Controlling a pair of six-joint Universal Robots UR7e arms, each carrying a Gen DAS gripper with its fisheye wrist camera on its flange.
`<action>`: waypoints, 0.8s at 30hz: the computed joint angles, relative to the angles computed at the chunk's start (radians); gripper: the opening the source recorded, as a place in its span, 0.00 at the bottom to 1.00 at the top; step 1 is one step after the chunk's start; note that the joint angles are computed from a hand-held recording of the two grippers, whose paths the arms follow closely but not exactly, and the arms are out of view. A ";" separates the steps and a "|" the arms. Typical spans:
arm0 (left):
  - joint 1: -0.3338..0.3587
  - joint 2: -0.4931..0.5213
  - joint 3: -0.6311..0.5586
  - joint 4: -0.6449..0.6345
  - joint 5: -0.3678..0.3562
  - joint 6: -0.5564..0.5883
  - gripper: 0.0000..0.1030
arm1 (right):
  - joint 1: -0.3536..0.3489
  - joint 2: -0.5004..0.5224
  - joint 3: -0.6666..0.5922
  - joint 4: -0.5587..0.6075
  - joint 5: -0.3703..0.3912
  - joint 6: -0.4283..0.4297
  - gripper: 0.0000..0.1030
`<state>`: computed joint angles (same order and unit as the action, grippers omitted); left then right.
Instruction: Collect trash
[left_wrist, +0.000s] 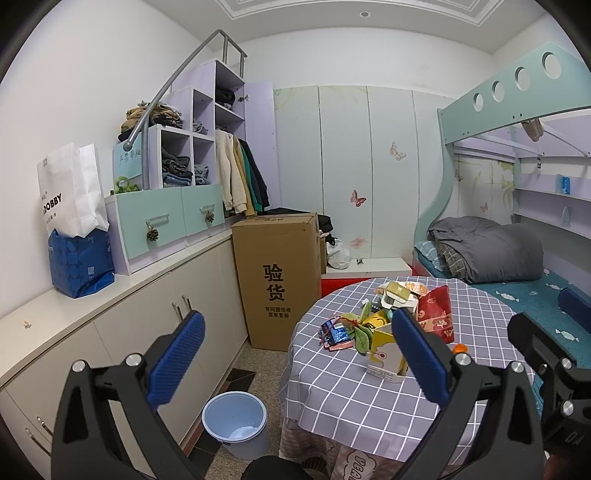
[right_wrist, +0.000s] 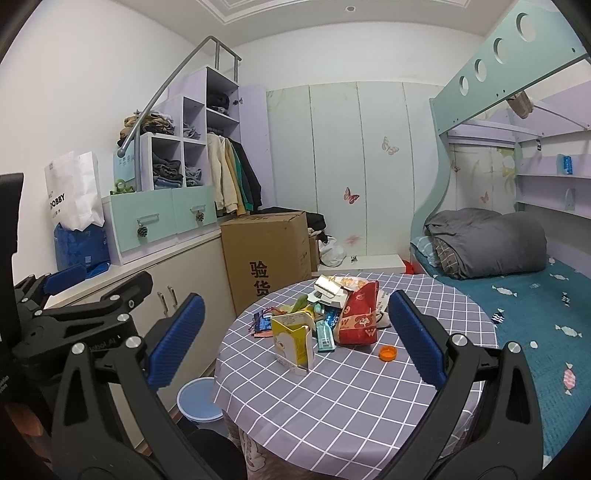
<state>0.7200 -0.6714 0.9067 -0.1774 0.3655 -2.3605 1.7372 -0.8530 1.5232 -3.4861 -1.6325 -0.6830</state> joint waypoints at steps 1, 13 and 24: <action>0.000 0.000 0.000 0.000 0.000 0.000 0.96 | 0.000 0.000 0.001 -0.001 -0.001 -0.001 0.94; 0.000 0.001 -0.003 0.003 -0.002 0.003 0.96 | 0.002 -0.001 -0.001 0.010 -0.004 -0.001 0.94; 0.001 0.001 -0.005 0.005 -0.002 0.002 0.96 | 0.001 -0.004 0.004 0.016 -0.006 -0.001 0.94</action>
